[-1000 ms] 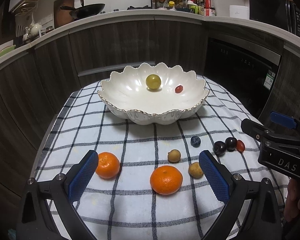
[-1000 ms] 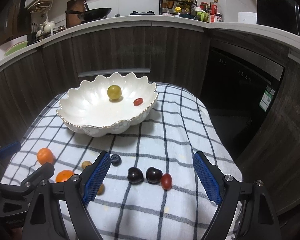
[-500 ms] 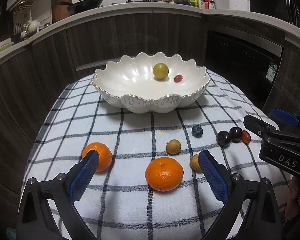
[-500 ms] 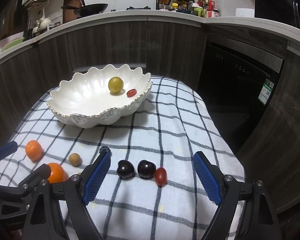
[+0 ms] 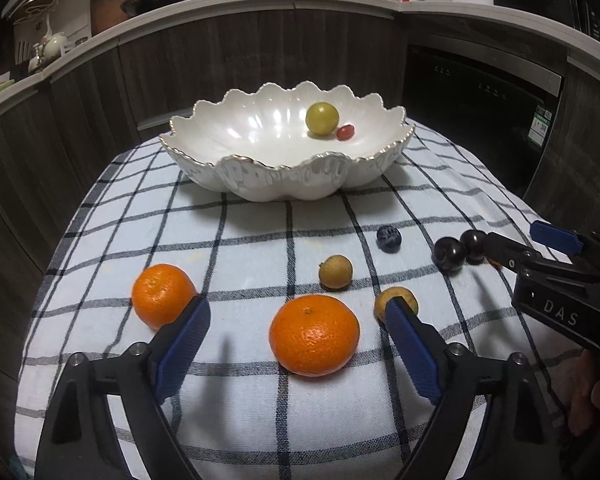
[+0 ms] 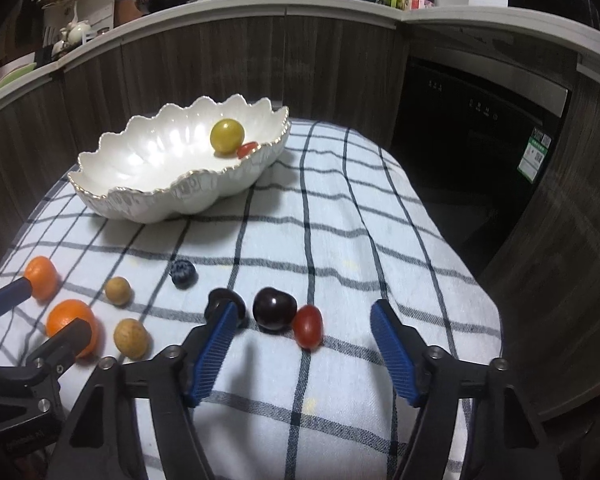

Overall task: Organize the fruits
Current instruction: 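Grasp the mandarin with the left gripper while the right gripper grasps another red tomato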

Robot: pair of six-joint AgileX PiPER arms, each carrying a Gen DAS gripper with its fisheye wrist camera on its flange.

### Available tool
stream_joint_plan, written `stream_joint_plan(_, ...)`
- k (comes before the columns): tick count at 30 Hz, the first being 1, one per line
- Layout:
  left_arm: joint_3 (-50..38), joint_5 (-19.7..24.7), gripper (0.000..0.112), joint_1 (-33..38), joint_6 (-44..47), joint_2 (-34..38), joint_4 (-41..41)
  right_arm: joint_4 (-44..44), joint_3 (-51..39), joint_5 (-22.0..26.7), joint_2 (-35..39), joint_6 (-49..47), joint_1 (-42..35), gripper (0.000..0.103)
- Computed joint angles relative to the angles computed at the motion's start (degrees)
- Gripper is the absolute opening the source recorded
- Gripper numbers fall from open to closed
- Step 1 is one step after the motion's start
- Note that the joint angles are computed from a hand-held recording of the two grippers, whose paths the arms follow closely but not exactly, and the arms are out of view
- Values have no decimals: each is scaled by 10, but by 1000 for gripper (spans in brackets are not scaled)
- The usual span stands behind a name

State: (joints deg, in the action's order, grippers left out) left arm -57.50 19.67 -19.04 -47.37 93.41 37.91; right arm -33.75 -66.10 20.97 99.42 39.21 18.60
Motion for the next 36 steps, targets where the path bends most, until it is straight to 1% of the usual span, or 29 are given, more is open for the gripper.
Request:
stream_joint_plan(3, 0, 0, 85, -4, -2, 3, 4, 10, 0, 0, 6, -9, -5, 60)
stream_joint_plan(4, 1, -1, 84, -4, -3, 4, 5, 17, -1, 0, 8, -17, -8, 59)
stream_joint_plan(6, 0, -2, 82, -5, -2, 5, 4, 24, -1, 1, 12, -22, -11, 53)
stream_joint_plan(9, -2, -1, 80, -5, 7, 8, -5, 53, -6, 4, 21, -50, -17, 48)
stream_joint_plan(13, -5, -3, 73, -1, 40, 12, -39, 58, -4, -3, 22, -55, -21, 48)
stream_joint_plan(14, -6, -3, 72, 0, 49, 14, -49, 60, -3, -5, 22, -56, -21, 45)
stream_joint_plan(16, -9, -4, 68, 3, 67, 17, -67, 74, -2, -8, 21, -70, -23, 42)
stream_joint_plan(18, -12, -4, 63, 5, 84, 20, -85, 95, -3, -11, 21, -90, -24, 34)
stream_joint_plan(19, -13, -3, 61, 5, 96, 22, -98, 104, -5, -12, 22, -100, -25, 33)
stream_joint_plan(21, -16, -3, 58, 7, 111, 26, -113, 119, -5, -12, 21, -114, -26, 26)
stream_joint_plan(27, -22, 1, 53, 8, 135, 32, -140, 159, -8, -14, 26, -150, -34, 25)
stream_joint_plan(30, -21, 2, 47, 8, 118, 31, -125, 185, -9, -16, 29, -176, -37, 25)
stream_joint_plan(31, -22, 1, 47, 9, 123, 31, -129, 191, -10, -16, 30, -182, -38, 23)
stream_joint_plan(32, -21, 0, 47, 10, 127, 31, -135, 205, -10, -16, 30, -197, -39, 19)
stream_joint_plan(36, -21, 0, 46, 11, 134, 30, -141, 210, -10, -17, 29, -202, -39, 19)
